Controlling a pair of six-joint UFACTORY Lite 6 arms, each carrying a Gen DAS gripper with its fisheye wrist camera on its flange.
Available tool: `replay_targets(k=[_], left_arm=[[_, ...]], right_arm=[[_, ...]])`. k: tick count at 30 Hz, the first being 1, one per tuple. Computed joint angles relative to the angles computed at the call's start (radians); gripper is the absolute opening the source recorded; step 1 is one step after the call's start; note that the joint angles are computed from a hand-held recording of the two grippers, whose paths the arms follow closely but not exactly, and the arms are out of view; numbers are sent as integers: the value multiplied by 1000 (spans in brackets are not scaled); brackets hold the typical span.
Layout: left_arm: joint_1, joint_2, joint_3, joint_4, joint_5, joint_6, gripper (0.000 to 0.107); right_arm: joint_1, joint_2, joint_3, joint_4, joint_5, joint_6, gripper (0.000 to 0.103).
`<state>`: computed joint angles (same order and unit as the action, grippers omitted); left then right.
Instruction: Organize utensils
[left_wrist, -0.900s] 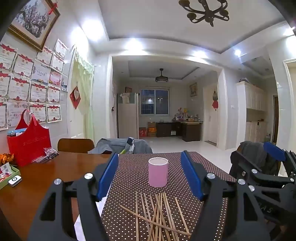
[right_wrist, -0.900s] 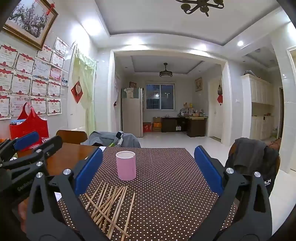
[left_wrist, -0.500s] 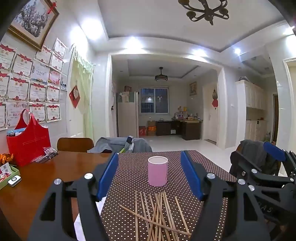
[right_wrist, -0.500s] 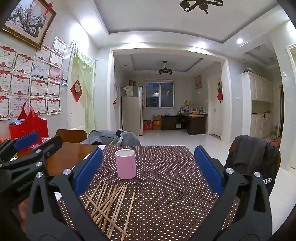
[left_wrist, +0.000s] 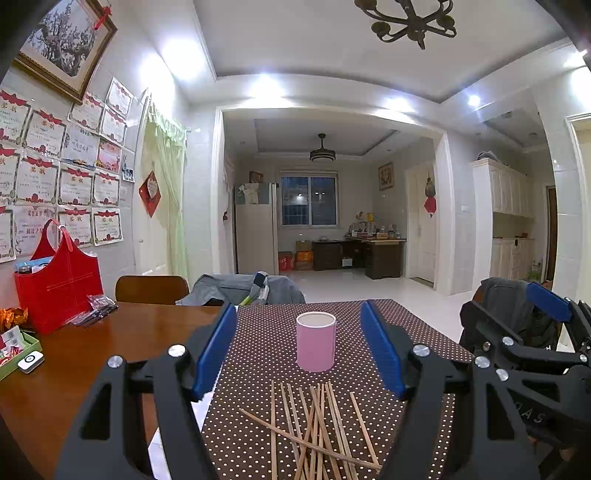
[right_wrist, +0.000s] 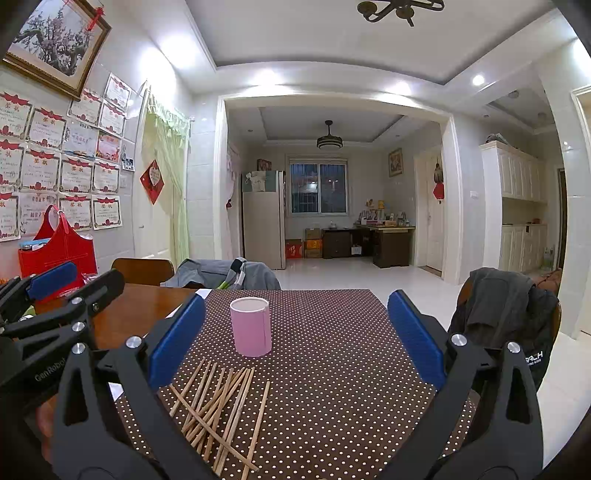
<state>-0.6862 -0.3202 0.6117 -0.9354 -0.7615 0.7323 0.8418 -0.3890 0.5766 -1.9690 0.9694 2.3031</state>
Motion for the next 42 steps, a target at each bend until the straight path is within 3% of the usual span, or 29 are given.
replay_targets(k=[42], left_arm=[[-14,-50,-25,-42,5,52,69]], right_arm=[[-64,-3,-39,-64,-40,69,97]])
